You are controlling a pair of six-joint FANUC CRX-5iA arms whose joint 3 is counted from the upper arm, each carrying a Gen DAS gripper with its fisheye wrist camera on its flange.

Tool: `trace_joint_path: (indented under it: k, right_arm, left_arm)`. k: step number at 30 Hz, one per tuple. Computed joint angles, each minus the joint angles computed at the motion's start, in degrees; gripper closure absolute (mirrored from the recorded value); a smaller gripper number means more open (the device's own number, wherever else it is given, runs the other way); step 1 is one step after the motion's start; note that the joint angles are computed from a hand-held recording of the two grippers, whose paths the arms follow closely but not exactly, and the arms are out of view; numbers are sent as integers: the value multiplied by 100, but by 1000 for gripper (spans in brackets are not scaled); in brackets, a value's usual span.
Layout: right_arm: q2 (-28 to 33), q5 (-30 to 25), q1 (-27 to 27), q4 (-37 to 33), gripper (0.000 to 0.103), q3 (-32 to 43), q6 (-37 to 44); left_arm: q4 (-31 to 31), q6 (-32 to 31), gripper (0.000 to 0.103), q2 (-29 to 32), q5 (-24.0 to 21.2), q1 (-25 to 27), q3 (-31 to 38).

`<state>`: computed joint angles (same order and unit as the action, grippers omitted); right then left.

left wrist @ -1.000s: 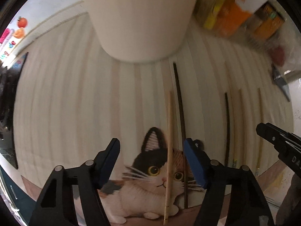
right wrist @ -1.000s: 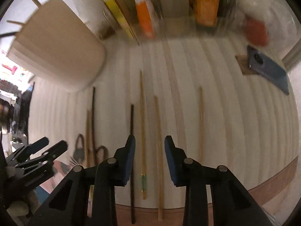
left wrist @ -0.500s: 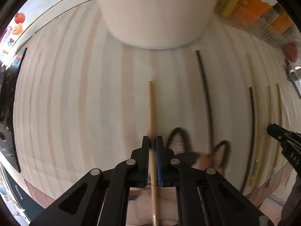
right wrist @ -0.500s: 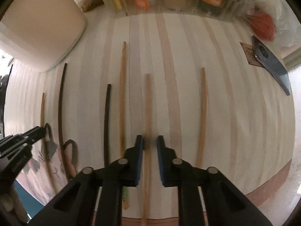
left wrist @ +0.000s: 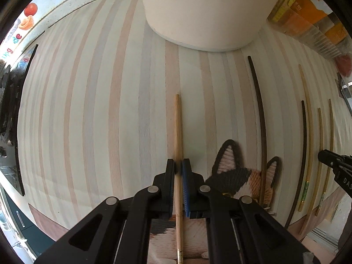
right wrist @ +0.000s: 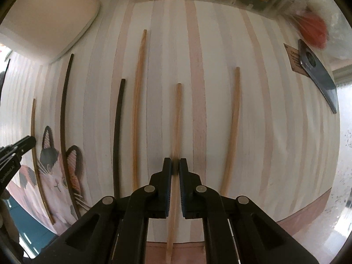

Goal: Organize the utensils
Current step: 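Grasp a light wooden chopstick with the left tool while the right tool grasps another, then lift both wooden chopsticks and lower them into the cream holder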

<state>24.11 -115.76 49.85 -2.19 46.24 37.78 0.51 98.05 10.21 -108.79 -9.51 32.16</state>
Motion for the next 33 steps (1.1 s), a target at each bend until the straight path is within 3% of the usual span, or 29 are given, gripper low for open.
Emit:
trace_joint_path:
  k: [7,16,24,33]
  right_arm:
    - [451,-373,-188,-199,96,691,34]
    - [773,-547,-84,42,94,976,90]
    - [-76,408,-60,70,96,-166,-392]
    - [-751,1145,39,295,97,-465,-361]
  left_arm:
    - [-42,83,98,26,71,-87,-17]
    - [-281,-104,99,90,44,-229,102]
    - [-305,32,99,-94,151,-321,139]
    - [261,-246,99,-397,243,-69,901]
